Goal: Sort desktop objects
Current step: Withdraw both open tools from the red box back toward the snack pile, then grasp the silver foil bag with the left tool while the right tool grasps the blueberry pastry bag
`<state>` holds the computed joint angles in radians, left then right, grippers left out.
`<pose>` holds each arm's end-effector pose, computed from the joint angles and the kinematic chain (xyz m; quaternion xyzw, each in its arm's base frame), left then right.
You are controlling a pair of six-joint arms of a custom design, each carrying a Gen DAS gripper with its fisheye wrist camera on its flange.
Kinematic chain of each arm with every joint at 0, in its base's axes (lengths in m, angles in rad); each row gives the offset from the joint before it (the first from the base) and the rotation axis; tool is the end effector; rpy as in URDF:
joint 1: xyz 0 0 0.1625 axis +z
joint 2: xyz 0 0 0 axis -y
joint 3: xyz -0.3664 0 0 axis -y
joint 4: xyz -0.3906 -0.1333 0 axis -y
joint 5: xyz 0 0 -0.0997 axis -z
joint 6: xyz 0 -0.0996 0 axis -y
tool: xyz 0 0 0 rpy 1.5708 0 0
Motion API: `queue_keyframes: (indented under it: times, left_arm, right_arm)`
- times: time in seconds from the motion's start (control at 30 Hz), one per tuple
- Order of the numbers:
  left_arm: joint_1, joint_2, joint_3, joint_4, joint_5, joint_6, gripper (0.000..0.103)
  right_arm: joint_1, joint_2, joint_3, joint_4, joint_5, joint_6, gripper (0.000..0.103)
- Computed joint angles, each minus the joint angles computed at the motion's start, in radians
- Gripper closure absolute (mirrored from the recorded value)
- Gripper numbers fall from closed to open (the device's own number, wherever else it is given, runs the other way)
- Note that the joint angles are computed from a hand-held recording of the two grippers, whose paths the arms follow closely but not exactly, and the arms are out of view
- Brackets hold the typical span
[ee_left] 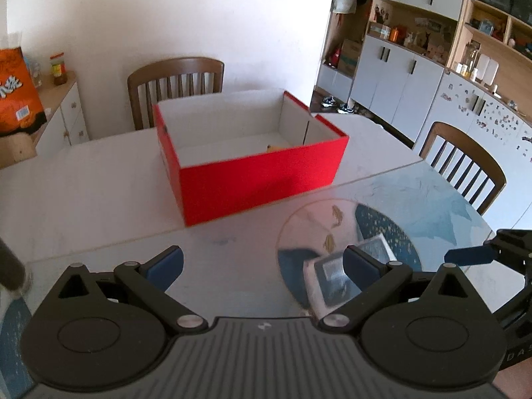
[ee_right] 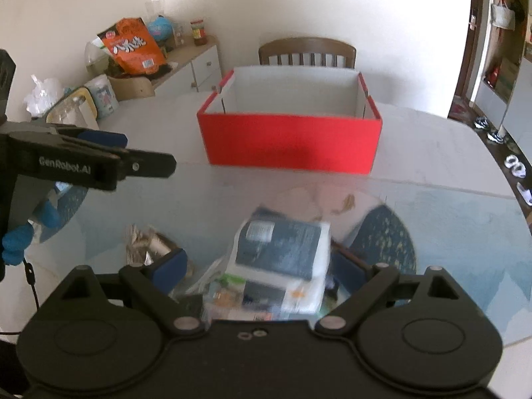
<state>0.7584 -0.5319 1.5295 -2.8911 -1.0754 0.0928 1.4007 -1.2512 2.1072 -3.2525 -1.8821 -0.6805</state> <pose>-0.3476 -0.5782 -0.0313 0.3830 0.8778 -0.2310 0.1717 0.0152 -0.5185 0.2243 0.1683 -0.8913 0.3025 0.2929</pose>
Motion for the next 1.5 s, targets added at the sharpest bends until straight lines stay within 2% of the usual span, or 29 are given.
queue_keyframes:
  times: [0.3, 0.43, 0.73, 0.97, 1.3, 1.37, 1.5]
  left_arm:
    - [0.016, -0.045, 0.085, -0.033, -0.026, 0.014, 0.0]
    - [0.018, -0.052, 0.106, -0.031, -0.008, 0.011, 0.0]
    - [0.045, -0.075, 0.153, -0.023, -0.006, -0.026, 0.0]
    - [0.069, -0.075, 0.182, -0.032, -0.019, 0.012, 0.0]
    - [0.101, -0.039, 0.161, 0.001, -0.04, 0.027, 0.0]
    - [0.103, -0.03, 0.154, 0.002, -0.042, 0.027, 0.0]
    - [0.108, -0.015, 0.141, 0.005, -0.032, 0.012, 0.001]
  right_arm:
    - [-0.013, -0.007, 0.053, -0.034, -0.016, 0.036, 0.009]
    - [-0.016, -0.007, 0.063, -0.04, -0.014, 0.041, 0.01]
    - [-0.025, 0.016, 0.077, -0.057, -0.021, 0.015, 0.013]
    - [-0.038, 0.043, 0.077, -0.058, -0.032, 0.007, 0.017]
    - [-0.046, 0.078, 0.075, -0.066, -0.06, -0.014, 0.017]
    - [-0.046, 0.087, 0.073, -0.069, -0.071, -0.021, 0.021]
    - [-0.049, 0.099, 0.067, -0.068, -0.078, -0.037, 0.023]
